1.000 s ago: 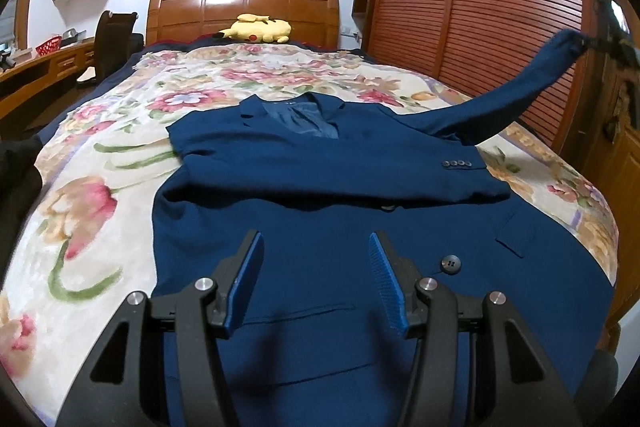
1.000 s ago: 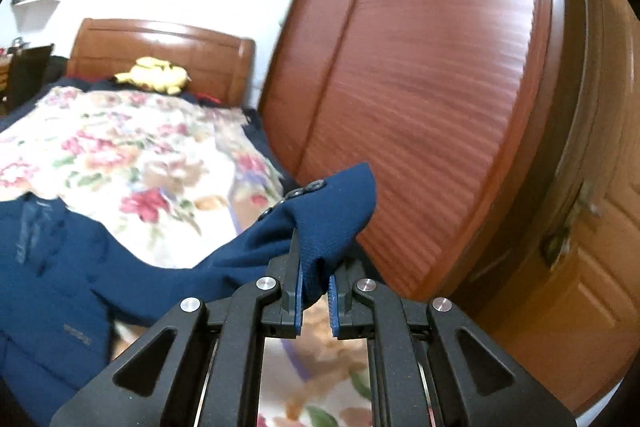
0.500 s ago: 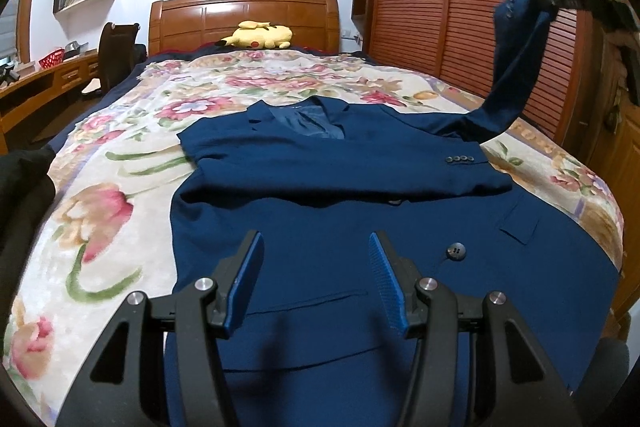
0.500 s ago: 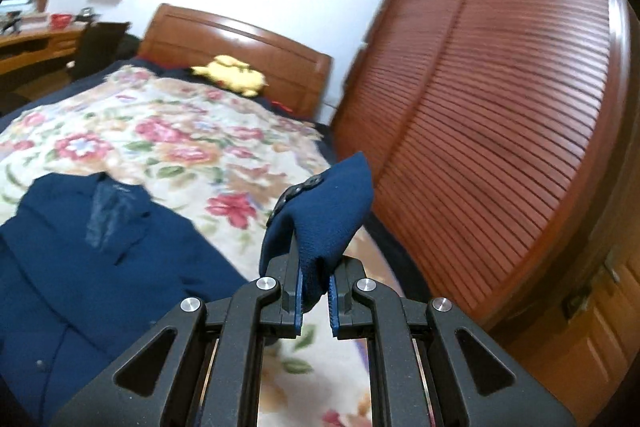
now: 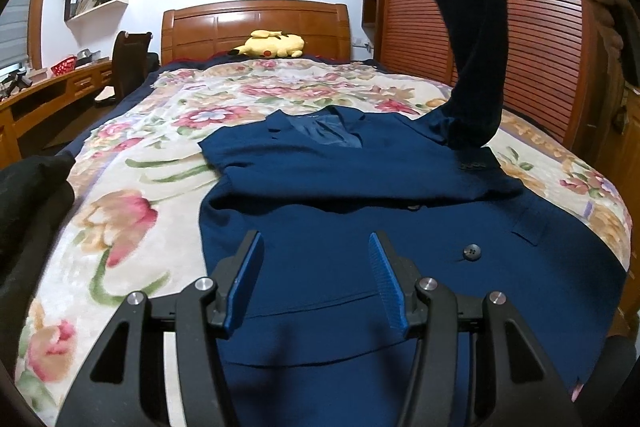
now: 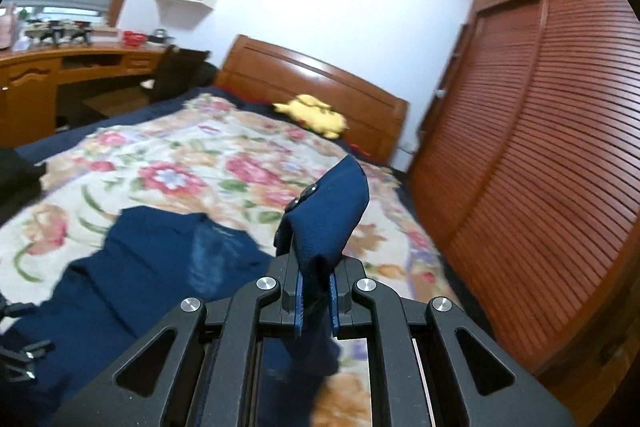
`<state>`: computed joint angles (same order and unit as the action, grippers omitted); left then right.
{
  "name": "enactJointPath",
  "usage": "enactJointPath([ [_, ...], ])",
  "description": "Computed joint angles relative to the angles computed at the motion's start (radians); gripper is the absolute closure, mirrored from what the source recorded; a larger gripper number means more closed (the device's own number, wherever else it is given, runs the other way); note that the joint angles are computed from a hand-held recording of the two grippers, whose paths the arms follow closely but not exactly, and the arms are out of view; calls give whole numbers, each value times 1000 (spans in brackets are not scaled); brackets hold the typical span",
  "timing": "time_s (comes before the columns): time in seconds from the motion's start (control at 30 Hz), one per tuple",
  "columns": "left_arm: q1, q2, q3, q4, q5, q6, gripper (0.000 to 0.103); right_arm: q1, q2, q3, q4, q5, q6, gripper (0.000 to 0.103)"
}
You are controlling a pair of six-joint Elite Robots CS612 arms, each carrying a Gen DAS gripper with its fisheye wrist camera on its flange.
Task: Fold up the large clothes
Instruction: 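Fold the held sleeve across the blazer front and open right gripper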
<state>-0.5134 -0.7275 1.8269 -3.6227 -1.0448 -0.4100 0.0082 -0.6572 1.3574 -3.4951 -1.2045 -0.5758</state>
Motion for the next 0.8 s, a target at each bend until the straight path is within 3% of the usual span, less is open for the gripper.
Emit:
enactJointPath([
  [0.3, 9, -8, 25, -20, 22, -21, 49, 33, 2, 71, 51, 125, -79, 96],
  [0.8, 10, -5, 27, -22, 36, -31, 49, 25, 82, 77, 251, 167, -80, 96],
])
